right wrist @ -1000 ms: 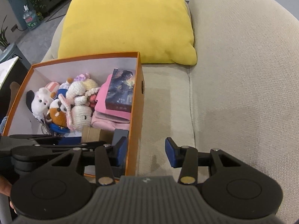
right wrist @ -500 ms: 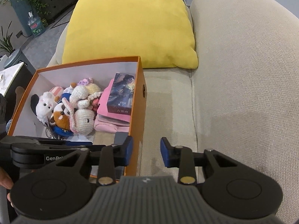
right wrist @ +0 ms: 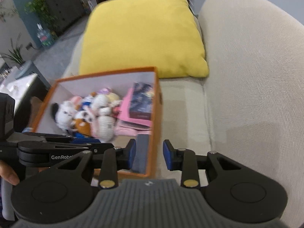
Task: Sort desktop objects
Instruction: 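Lower the brown box and gift box into the shoebox and open both tools, then reach down to the sofa with both open tools toward the white items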
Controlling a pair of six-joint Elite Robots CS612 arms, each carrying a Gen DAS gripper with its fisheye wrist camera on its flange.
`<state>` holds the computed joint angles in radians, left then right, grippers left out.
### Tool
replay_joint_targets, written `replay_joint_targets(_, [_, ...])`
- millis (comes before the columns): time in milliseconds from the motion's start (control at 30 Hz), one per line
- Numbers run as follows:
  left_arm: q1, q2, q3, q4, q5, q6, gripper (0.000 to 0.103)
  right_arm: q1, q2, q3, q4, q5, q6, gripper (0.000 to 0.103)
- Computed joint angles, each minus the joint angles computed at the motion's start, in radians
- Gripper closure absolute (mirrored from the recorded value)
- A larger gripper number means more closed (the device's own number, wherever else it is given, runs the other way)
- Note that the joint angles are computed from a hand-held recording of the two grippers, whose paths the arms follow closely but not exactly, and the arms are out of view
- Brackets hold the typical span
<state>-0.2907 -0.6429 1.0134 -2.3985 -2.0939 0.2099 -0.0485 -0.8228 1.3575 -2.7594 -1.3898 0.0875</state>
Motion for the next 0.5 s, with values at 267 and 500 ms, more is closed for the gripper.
replay_joint_targets(267, [0.020, -0.111, 0.181, -0.160, 0.094, 0.157, 0.058, 0.019, -0.018, 0.105, -0.069, 0.135, 0.077, 0.065])
replay_joint_targets(500, [0.047, -0.165, 0.307, -0.263, 0.233, 0.349, 0.056, 0.045, 0.019, 0.131, -0.048, 0.196, 0.212, 0.054])
